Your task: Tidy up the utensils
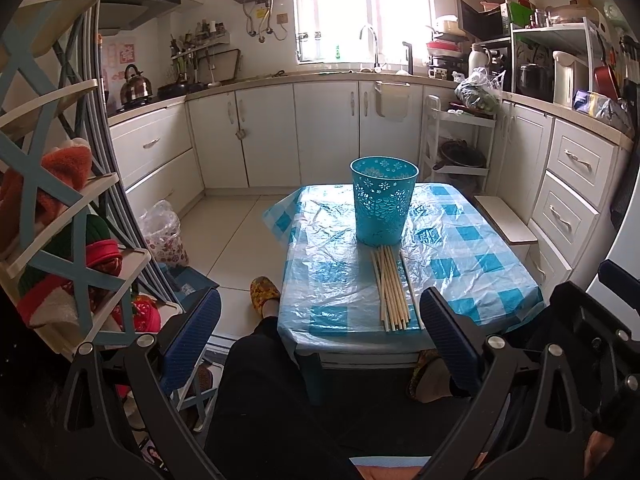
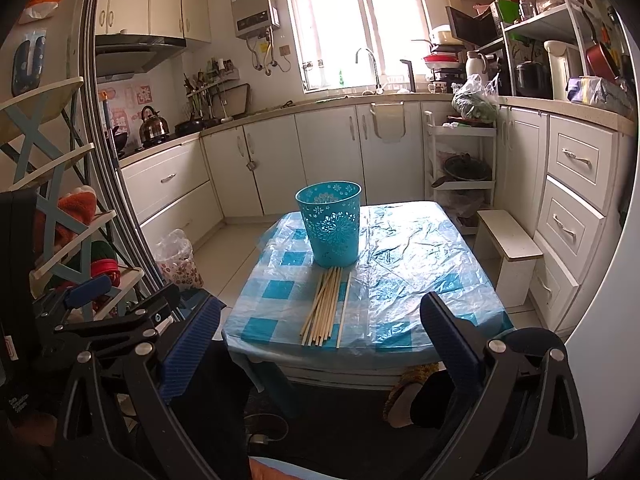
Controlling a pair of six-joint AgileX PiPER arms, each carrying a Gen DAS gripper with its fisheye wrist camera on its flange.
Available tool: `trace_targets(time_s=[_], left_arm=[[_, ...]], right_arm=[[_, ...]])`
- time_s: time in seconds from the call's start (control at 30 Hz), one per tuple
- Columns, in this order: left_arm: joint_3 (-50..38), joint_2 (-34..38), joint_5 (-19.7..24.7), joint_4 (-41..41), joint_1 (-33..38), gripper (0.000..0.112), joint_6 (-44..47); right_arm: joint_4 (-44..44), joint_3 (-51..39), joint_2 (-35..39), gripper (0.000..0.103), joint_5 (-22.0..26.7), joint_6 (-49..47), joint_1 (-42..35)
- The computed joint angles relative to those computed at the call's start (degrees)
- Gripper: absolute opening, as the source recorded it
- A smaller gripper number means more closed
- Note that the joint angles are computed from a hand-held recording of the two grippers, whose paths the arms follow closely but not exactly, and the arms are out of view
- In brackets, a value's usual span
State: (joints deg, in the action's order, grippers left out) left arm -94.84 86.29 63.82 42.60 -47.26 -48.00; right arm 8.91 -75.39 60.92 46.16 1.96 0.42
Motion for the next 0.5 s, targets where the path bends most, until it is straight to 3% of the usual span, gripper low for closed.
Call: trace_targets(time_s=[0.2, 0.33, 0.37, 0.43, 0.5], left_arm=[[-1.1, 2.4, -2.3, -7.6, 4.5, 0.096, 5.2], [-0.9, 4.9, -4.7, -11.0, 8.5, 0.092, 7.4], [-1.6, 6.2, -5.4, -12.7, 10.0, 0.089, 8.7], [-2.9, 8.5, -6.5, -14.8, 12.0, 0.089, 10.4], [-4.3, 11.2, -8.1, -16.1, 13.6, 0.089, 12.1]], right_arm=[[-1.6, -0.4, 2.3, 0.096, -0.4, -1.0, 0.2], [2.8, -1.9, 10.5, 0.095, -0.8, -7.4, -3.4], [5.3, -2.5, 12.7, 0.093, -0.3, -9.8, -4.9], [9.0, -5.9, 19.8, 0.071, 1.6, -13.7, -6.4], [9.3, -10.4, 27.4, 0.065, 2.6, -14.7, -6.5]])
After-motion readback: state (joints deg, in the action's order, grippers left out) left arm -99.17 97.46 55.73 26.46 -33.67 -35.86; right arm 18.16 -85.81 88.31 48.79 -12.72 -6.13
